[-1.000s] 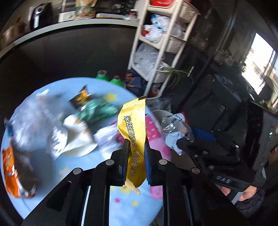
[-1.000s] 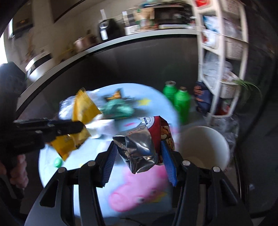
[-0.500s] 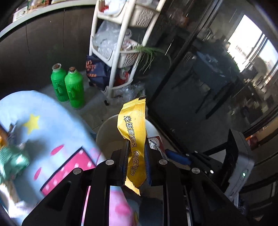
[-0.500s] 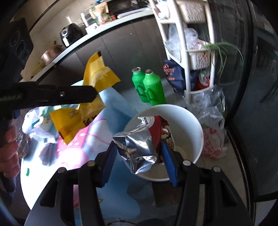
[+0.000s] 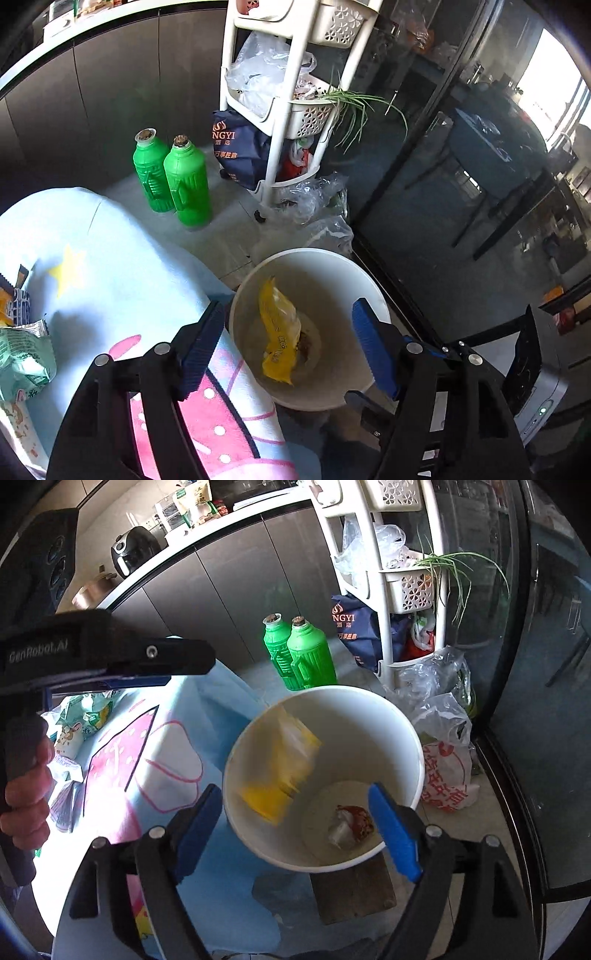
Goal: Collect trash
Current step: 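Carry both items to the white bucket and open both tools to drop them, then move the left tool to the green cap while the right tool grasps the white receipt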
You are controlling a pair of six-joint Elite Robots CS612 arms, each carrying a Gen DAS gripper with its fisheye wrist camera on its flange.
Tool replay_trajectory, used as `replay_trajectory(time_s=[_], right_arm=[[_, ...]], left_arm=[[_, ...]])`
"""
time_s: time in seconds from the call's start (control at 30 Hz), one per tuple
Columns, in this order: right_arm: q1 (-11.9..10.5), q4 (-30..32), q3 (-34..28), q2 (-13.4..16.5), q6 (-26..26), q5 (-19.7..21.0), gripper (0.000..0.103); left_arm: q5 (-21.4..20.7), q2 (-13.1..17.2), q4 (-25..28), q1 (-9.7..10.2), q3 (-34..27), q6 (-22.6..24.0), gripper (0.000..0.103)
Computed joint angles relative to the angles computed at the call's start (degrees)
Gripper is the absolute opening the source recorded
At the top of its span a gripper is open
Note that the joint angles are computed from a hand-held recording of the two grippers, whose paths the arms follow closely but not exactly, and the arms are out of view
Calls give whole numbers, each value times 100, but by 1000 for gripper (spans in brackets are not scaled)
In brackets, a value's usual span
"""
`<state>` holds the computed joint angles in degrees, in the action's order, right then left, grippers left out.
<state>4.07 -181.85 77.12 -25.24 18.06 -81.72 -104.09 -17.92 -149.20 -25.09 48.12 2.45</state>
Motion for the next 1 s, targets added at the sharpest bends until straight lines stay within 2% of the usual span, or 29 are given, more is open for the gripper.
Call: replay_trajectory(time_s=[0.2, 0.23, 0.37, 0.6, 0.77, 1.0], right_arm=[[39, -103, 108, -104, -38, 17, 96], [54, -132, 135, -138, -54, 15, 100], [146, -335, 282, -315, -166, -82, 100], [387, -641, 499, -633, -504, -32, 100], [592, -534, 442, -716, -772, 190, 100], [918, -50, 128, -648, -1348, 320, 100]], left_arm=[[303, -176, -528, 22, 339, -216, 95], [359, -230, -630, 24, 427, -253, 95], [392, -512, -1014, 86, 861, -405, 95], [634, -1264, -2310, 269, 2242, -777, 95], [1061, -1768, -3029, 466, 3258, -1151, 95], [1365, -2144, -3360, 817, 4183, -1722, 95]])
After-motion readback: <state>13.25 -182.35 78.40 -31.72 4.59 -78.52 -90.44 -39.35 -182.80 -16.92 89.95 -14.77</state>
